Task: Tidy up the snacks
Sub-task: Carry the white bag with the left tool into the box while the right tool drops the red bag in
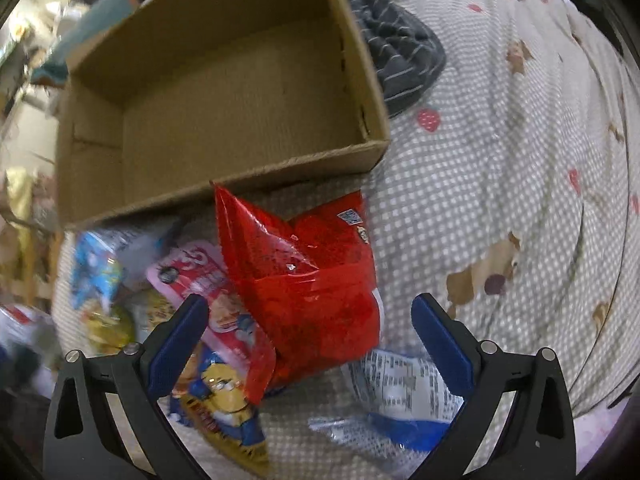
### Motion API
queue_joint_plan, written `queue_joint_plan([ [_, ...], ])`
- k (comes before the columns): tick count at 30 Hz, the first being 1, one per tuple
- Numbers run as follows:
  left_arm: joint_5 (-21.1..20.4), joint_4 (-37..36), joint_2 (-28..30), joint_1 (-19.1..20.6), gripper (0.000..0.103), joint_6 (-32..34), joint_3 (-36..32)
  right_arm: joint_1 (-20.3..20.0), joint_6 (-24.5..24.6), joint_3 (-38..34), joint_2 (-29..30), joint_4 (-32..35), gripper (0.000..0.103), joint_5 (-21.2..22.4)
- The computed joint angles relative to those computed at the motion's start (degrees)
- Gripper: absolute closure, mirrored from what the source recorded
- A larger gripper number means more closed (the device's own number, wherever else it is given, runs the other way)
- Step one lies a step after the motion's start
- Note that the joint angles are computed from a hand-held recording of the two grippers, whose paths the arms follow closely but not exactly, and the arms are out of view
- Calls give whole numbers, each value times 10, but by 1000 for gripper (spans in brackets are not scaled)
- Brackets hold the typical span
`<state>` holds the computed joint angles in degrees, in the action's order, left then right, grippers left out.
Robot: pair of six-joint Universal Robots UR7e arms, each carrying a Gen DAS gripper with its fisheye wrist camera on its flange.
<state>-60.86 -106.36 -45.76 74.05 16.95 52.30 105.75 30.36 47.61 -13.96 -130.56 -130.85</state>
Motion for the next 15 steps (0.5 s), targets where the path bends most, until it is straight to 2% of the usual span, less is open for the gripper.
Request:
queue_joint_plan([
  [3,1,1,9,1,49,0,-14,1,-3,-18,11,8,6,-5],
  [5,-1,5,18,4,49,-3,-26,-3,16,-16,10,7,8,11],
  [7,3,5,22,4,49,-5,-28,-4,22,-34,20,18,23,5],
  [9,9,2,25,2,49,-7,-29,-6,28,-27,16,18,32,5],
  [12,13,6,29,1,49,-14,-37,-8,23,-7,2,0,36,9],
  [15,13,9,34,0,49,-22,-45,-6,11,28,-17,-40,40,34],
])
